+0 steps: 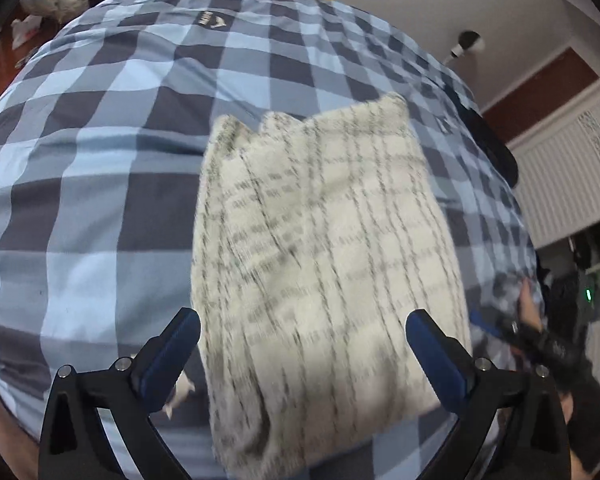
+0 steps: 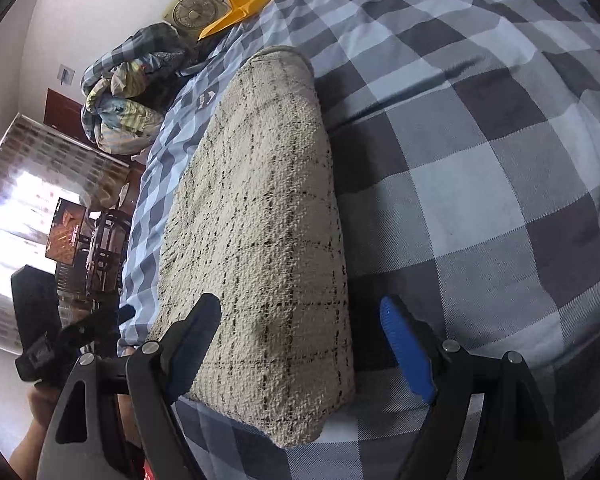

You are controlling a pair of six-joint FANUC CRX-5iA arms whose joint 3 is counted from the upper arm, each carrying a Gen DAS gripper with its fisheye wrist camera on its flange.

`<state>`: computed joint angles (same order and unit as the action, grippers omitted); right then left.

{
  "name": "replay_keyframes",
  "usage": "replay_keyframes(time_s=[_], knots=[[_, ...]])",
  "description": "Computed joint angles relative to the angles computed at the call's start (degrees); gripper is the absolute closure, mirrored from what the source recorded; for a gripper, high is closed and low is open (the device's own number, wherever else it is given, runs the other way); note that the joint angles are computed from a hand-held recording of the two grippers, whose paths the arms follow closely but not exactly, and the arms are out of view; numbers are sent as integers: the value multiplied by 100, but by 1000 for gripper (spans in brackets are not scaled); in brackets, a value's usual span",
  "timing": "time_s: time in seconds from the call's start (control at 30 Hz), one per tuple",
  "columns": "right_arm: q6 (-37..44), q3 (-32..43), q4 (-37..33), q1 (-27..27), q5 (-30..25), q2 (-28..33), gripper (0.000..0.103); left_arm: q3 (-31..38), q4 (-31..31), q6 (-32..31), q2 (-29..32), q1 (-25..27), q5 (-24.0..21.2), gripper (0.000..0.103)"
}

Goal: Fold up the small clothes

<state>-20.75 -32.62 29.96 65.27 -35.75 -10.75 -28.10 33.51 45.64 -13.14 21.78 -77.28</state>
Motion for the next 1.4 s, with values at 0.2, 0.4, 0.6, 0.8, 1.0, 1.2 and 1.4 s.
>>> replay_keyframes(time_s=[0.2,0.4,0.6,0.8,1.0,1.2,1.4], knots=[[114,35,-175,-38,82,68,23,170,31,650,537,-313,334,4],[168,40,-185,-70,181,82,23,425,-496,777,636,-832,565,67],[103,-10,-115,-127,300,67,23,659,-521,797,700,-797,505,96],[-10,-61,-31,-145,467,38,23,932,-437,1051,656,-501,453,97],[177,58,-117,-135,423,92,23,961,-746,1177,737,-274,573,97],[848,366,-645,-102,138,280,23,617,-309,533,594,-198,444,87],[352,47,597,463,-617,-2,23,339,-222,-26,109,186,307,0]])
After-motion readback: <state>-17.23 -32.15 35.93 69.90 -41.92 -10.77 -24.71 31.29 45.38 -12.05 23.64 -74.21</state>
